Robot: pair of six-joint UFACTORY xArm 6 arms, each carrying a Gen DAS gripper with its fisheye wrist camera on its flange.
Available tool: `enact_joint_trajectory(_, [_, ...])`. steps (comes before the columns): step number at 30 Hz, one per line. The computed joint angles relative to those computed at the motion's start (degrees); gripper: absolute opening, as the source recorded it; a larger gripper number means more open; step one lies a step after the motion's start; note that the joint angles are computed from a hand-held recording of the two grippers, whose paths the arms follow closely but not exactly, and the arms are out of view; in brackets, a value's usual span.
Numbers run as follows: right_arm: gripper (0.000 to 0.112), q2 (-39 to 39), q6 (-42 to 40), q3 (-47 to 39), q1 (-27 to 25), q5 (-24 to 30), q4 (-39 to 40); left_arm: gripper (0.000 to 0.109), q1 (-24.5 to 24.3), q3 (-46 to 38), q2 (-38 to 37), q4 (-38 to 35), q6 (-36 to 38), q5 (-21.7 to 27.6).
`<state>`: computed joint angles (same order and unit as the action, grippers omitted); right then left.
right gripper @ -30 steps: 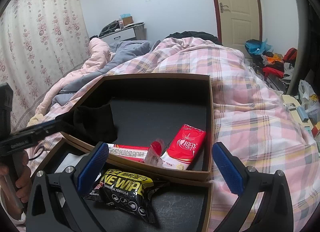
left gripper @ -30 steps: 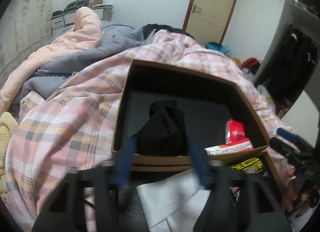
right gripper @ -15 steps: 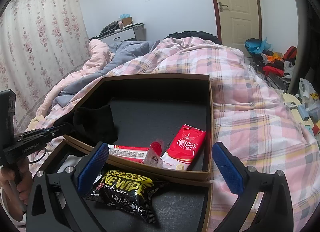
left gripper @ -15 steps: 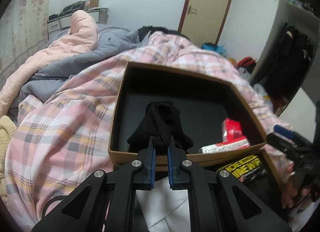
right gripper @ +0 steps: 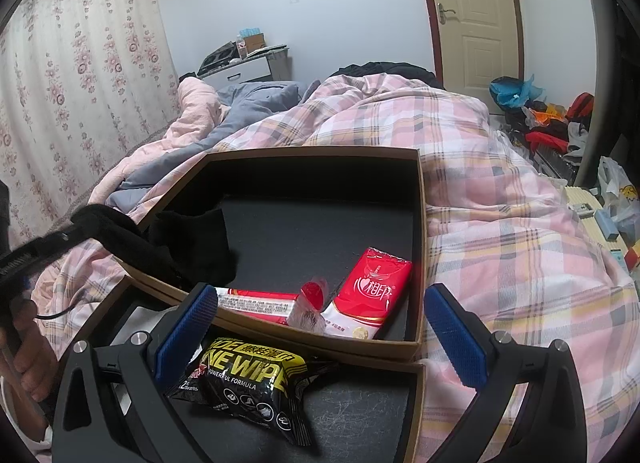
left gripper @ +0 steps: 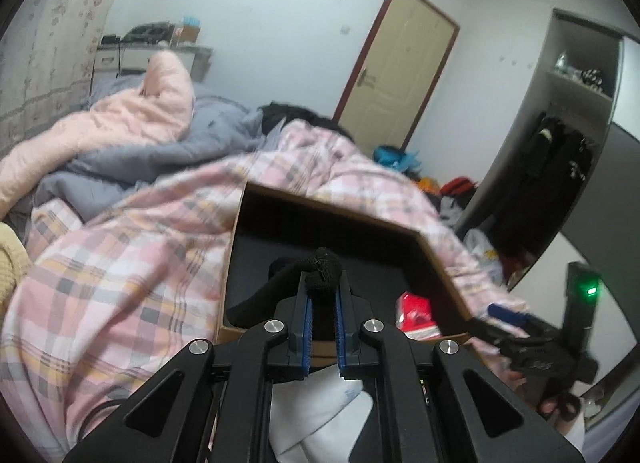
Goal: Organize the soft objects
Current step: 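Lift the black knit cloth out of its compartment with the left tool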
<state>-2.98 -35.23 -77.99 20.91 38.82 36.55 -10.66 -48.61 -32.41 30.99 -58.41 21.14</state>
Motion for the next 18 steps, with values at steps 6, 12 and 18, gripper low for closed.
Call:
enact_joint_trajectory(6, [0.103,-0.92,-0.70,0.95,0.29,-0.88,-0.15,0.005,-3.36,-1.78,-4.30,6.84,-4.25,2.54])
enact_joint_trajectory(12, [0.103,-0.74,-0.39,0.87,0.36,-0.89,-0.66,0.005,-6.10,-3.15,-7.61,6.68,-3.69,4.82])
enact_joint_trajectory(18, [0.103,-0.42,-0.26,0.55,0.26,-0.63,-0.32,0.005,-6.98,-4.87,-7.97,-1.62,-1.23,9.55])
